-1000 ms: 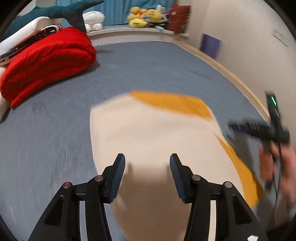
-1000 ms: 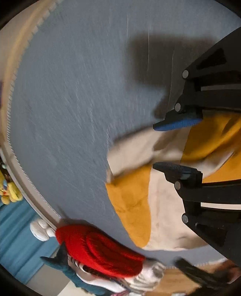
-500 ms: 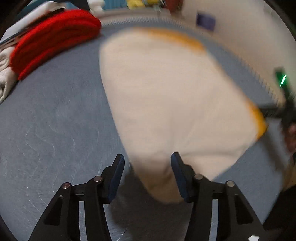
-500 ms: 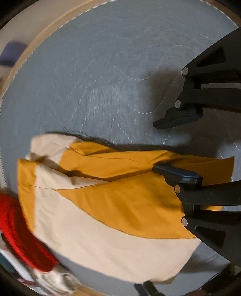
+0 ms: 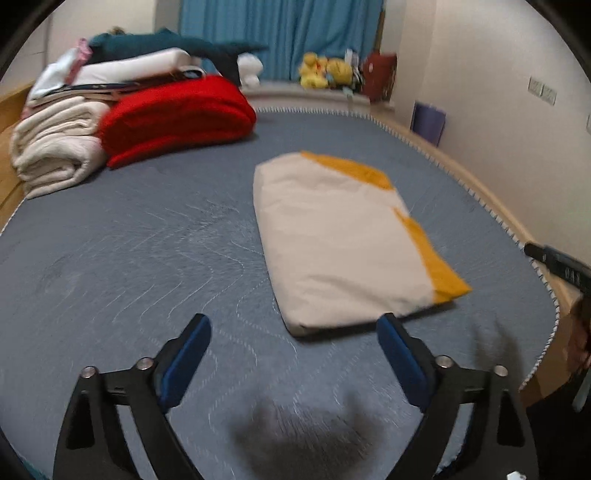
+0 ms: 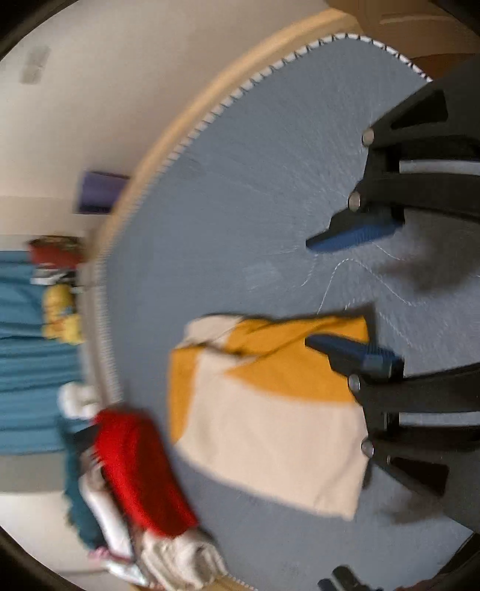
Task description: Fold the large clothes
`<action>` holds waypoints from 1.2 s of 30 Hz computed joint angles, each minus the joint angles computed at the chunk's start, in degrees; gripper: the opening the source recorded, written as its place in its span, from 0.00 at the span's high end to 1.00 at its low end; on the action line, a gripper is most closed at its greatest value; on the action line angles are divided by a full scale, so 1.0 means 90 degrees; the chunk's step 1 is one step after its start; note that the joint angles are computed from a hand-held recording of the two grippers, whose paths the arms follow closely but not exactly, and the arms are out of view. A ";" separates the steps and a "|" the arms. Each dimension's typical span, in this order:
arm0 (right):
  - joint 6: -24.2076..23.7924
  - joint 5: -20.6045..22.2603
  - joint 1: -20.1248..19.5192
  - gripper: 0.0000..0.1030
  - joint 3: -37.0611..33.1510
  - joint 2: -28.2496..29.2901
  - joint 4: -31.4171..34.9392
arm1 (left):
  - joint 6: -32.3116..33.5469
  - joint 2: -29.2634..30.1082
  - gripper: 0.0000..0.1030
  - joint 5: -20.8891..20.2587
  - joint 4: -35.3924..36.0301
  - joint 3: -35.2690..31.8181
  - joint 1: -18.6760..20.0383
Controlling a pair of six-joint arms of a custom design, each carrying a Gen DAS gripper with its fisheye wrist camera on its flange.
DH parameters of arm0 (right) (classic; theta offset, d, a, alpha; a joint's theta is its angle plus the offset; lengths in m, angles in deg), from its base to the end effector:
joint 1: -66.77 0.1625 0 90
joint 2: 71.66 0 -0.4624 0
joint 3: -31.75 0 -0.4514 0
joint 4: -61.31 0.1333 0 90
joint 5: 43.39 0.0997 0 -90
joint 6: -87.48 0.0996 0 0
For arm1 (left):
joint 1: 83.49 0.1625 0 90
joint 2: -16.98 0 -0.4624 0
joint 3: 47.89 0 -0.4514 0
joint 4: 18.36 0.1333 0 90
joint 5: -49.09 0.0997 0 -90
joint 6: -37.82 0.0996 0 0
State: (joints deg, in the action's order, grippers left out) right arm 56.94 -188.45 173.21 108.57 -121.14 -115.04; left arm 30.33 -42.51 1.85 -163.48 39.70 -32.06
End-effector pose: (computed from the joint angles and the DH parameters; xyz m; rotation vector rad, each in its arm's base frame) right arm 0.2764 -0.7542 0.3628 0.2441 -1.9719 0.9484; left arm -0.3136 -0.7156 0.3284 0.4391 2.4484 -0.9269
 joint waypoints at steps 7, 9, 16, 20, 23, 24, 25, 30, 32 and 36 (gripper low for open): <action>-0.0097 -0.0344 0.0763 0.23 0.1731 -0.0387 -0.1258 | -0.0834 -0.0829 0.03 0.0415 -0.0379 0.1210 -0.0483; -0.0076 -0.0568 0.0990 0.18 0.2070 -0.0474 -0.1433 | -0.1034 -0.0867 0.03 0.0480 -0.0451 0.1370 -0.0566; -0.0275 -0.0912 0.1294 0.13 0.2644 -0.0406 -0.2036 | -0.1007 -0.0757 0.03 0.0440 -0.0297 0.1531 -0.0743; -0.0578 -0.0942 0.1327 0.13 0.2673 -0.0346 -0.2396 | -0.0900 -0.0677 0.03 0.0445 -0.0567 0.1511 -0.0702; -0.0661 -0.0967 0.1290 0.13 0.2631 -0.0315 -0.2541 | -0.0993 -0.0643 0.03 0.0404 -0.0532 0.1467 -0.0638; -0.0659 -0.0964 0.1281 0.13 0.2629 -0.0315 -0.2557 | -0.1025 -0.0641 0.03 0.0389 -0.0521 0.1458 -0.0620; -0.0672 -0.0946 0.1269 0.13 0.2616 -0.0309 -0.2577 | -0.1046 -0.0641 0.03 0.0374 -0.0529 0.1456 -0.0606; -0.0663 -0.0848 0.1250 0.13 0.2564 -0.0288 -0.2640 | -0.0982 -0.0677 0.03 0.0341 -0.0672 0.1496 -0.0584; -0.0657 -0.0809 0.1257 0.13 0.2547 -0.0274 -0.2663 | -0.0928 -0.0682 0.03 0.0359 -0.0748 0.1519 -0.0588; -0.0681 -0.0707 0.1276 0.13 0.2532 -0.0252 -0.2678 | -0.0772 -0.0671 0.03 0.0360 -0.0885 0.1527 -0.0593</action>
State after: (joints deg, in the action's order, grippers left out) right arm 50.81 -194.82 184.69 131.36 -123.42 -139.14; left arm 23.38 -48.54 5.09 -171.45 53.44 -37.40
